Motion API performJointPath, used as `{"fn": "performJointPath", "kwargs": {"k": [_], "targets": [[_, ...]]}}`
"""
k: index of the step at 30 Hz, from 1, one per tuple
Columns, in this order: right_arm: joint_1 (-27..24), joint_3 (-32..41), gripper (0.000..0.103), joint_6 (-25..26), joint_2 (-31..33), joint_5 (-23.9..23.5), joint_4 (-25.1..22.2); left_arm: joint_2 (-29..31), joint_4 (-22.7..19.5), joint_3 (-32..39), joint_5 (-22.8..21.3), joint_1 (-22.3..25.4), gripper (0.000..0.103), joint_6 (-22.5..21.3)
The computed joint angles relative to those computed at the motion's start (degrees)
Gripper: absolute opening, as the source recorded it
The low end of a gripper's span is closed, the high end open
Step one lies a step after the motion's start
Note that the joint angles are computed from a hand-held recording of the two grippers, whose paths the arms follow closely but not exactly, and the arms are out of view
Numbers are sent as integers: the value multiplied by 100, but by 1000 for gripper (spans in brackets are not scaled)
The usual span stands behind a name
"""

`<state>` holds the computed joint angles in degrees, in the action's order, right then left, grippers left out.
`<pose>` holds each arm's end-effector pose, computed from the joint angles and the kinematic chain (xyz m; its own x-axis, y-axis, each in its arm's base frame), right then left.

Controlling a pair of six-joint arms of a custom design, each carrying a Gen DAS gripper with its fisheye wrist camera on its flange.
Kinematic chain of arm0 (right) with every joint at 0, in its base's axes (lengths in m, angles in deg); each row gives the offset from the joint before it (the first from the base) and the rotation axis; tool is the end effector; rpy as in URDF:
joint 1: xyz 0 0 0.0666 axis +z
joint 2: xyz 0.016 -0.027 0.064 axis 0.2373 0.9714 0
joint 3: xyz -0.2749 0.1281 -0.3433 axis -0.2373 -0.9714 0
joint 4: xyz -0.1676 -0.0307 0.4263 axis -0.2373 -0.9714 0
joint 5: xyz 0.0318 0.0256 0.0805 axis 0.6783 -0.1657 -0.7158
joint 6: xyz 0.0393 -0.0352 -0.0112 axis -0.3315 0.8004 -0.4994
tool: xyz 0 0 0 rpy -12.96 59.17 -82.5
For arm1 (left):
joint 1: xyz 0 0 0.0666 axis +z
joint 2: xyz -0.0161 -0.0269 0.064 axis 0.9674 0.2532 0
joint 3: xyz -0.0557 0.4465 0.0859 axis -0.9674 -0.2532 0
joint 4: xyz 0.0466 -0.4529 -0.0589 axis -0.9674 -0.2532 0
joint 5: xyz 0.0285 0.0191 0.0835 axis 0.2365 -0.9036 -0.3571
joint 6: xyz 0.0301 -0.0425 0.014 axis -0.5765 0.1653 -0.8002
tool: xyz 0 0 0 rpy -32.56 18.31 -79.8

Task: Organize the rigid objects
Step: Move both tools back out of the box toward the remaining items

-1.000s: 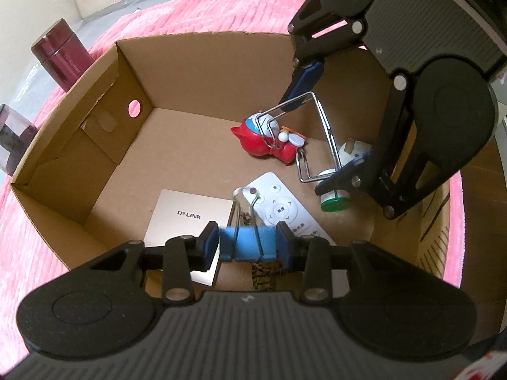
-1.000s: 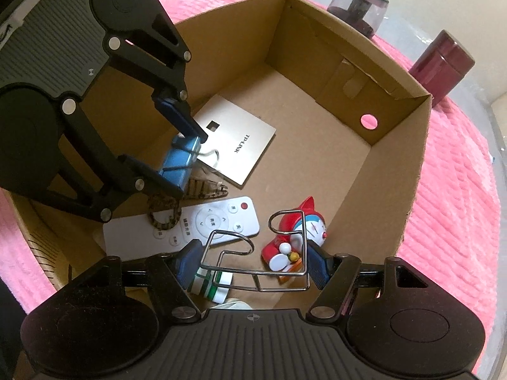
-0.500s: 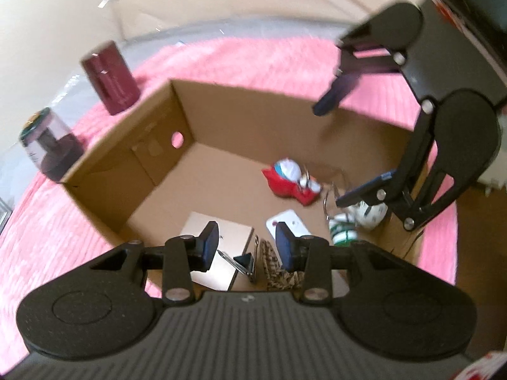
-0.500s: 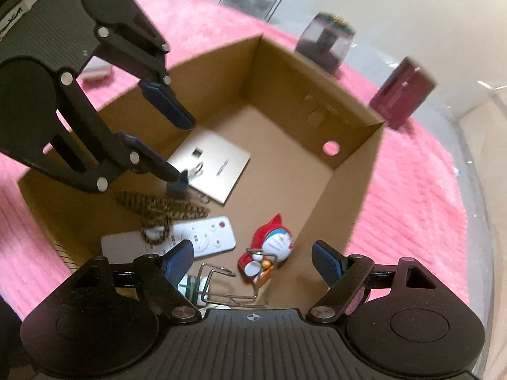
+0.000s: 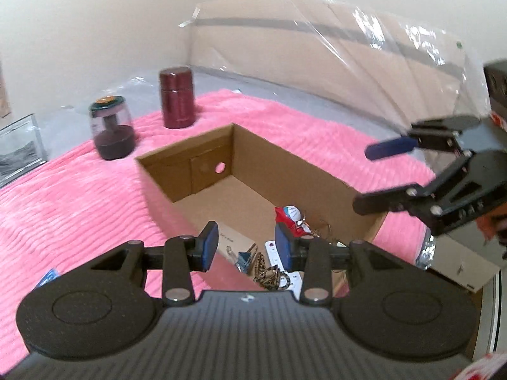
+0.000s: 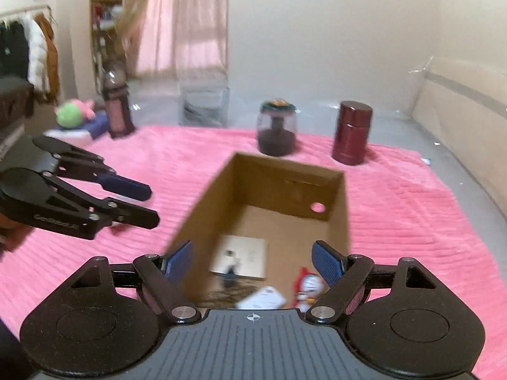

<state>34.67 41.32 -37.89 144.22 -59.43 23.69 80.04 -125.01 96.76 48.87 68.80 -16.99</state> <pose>0.5586 0.2233 0.5772 -0.4952 -0.2619 -0.8284 -0.5806 0.8090 0.0913 0.5558 -0.0750 0.5895 -0.5426 0.2620 -0.7981 0.4672 0.8837 -0.0275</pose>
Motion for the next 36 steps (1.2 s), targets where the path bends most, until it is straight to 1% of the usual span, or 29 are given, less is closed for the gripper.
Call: {"fn": "performJointPath", "kwargs": {"k": [3, 9, 13, 18, 19, 21, 26, 29, 32, 36], "targets": [[184, -199, 79, -112, -217, -2, 194, -298, 130, -260, -10, 138, 34, 160], [624, -565, 79, -491, -483, 36, 632, -866, 250, -758, -127, 525, 34, 228], [968, -726, 79, -705, -515, 109, 878, -1151, 333, -1099, -38, 1004, 34, 466], [1367, -817, 79, -1022, -434, 231, 1179, -1469, 450, -1574, -86, 1711, 35, 690], [1432, -817, 79, -1081, -394, 254, 1221, -1532, 469, -1674, -70, 1871, 35, 760], [1566, -797, 79, -1215, -299, 270, 1257, -1633, 523, -1847, -113, 2122, 40, 827], [1864, -607, 79, -1358, 70, 360, 1257, -1710, 500, -2060, -39, 2643, 40, 828], [1970, -488, 79, -1218, 286, 462, 1328, -1667, 562, -2109, 69, 2849, 43, 784], [2025, -346, 79, -981, 519, 554, 1362, -1570, 636, -2109, 87, 2932, 44, 726], [2053, -178, 79, -1008, 823, 651, 1400, -1379, 765, -2094, 98, 2932, 47, 681]]}}
